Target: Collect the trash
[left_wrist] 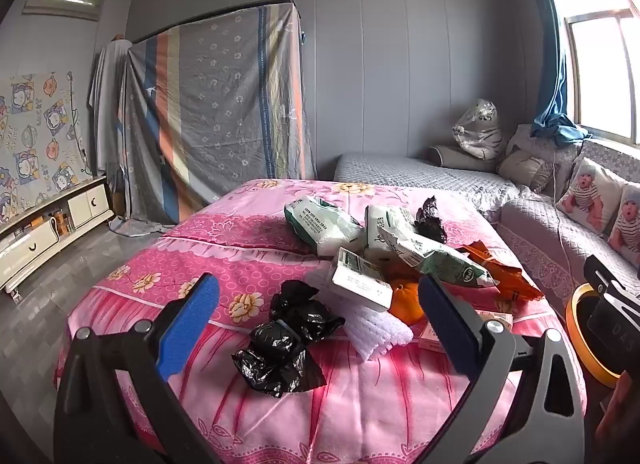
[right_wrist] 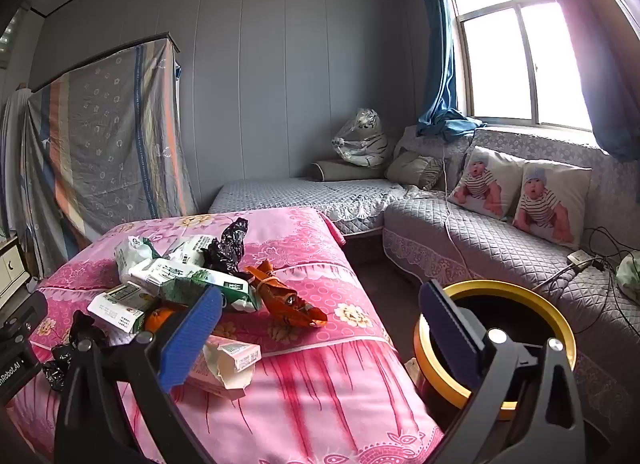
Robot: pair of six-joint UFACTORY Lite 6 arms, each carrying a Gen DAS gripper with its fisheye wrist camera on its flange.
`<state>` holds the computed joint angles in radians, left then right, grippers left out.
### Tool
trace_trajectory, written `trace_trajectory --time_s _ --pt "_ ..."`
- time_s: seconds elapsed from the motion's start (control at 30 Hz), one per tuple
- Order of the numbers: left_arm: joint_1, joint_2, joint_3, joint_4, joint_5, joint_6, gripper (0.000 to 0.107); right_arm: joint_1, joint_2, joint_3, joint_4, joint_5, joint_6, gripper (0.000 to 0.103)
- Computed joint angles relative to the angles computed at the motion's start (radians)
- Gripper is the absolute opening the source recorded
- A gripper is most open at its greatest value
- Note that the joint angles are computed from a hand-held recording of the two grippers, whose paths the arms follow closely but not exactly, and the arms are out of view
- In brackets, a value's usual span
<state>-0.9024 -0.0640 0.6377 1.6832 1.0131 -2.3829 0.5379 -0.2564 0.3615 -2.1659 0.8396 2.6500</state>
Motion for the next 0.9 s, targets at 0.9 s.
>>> trace_trajectory --time_s 0.9 --pt "0.013 0.026 0.006 0.001 -0.013 -0.004 0.095 -0.008 -0.002 -0.001 -0.005 -0.009 0.009 0.096"
